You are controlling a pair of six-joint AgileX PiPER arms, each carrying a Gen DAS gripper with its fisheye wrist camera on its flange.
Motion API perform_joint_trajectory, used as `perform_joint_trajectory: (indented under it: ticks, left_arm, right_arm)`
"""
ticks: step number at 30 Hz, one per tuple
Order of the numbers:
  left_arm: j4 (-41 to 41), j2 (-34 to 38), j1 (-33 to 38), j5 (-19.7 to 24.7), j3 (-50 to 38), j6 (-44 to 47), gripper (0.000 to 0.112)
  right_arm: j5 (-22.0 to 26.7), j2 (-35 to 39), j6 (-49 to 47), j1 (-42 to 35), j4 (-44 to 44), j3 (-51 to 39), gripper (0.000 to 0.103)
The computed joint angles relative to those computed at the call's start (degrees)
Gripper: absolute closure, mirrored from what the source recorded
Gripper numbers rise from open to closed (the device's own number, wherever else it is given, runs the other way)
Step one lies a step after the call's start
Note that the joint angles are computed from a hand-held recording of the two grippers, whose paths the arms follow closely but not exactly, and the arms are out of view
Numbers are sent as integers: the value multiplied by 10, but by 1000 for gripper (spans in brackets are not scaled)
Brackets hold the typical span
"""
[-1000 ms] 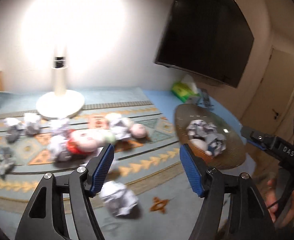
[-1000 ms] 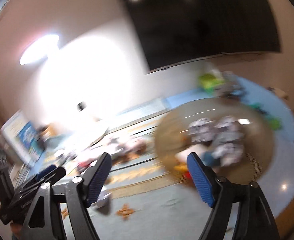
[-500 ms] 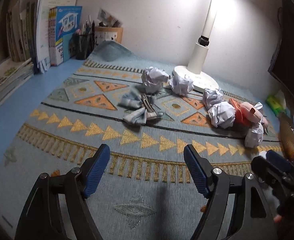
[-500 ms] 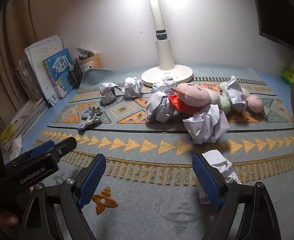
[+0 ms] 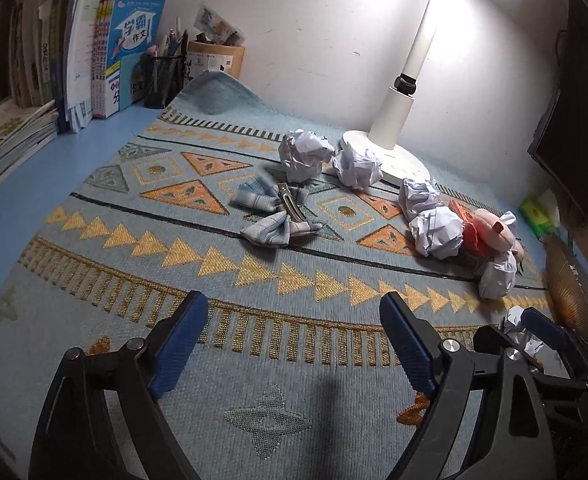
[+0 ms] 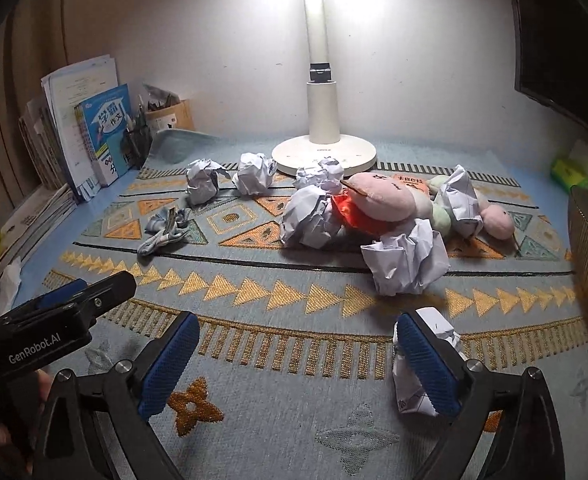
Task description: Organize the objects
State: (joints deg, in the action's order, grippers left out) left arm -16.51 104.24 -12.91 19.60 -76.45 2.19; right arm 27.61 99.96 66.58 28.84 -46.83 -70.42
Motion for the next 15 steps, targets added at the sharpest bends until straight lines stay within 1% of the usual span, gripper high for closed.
perform_joint_trajectory:
  ticks: [4, 9, 10, 12, 13, 15]
  left_arm:
    - [35, -7, -6, -13, 10, -30, 25]
    - [38, -6, -7, -11, 8, -28, 23]
    - [49, -6, -7, -11, 8, -41, 23]
    - [99, -11, -10, -22, 15, -100, 23]
    - [99, -14, -8, -28, 21, -105, 23]
    - [50, -14, 0, -31, 23, -65, 23]
  right_arm:
    - [15, 6, -14, 6, 5, -9, 3]
    - [14, 4, -2, 7, -4, -5, 3]
    - [14, 3, 2, 8, -7, -4, 3]
    - [13, 4, -2, 8, -4, -4, 3]
    - [11, 4, -8, 7, 1, -5, 3]
    - [0, 5, -31, 2, 21, -6, 3]
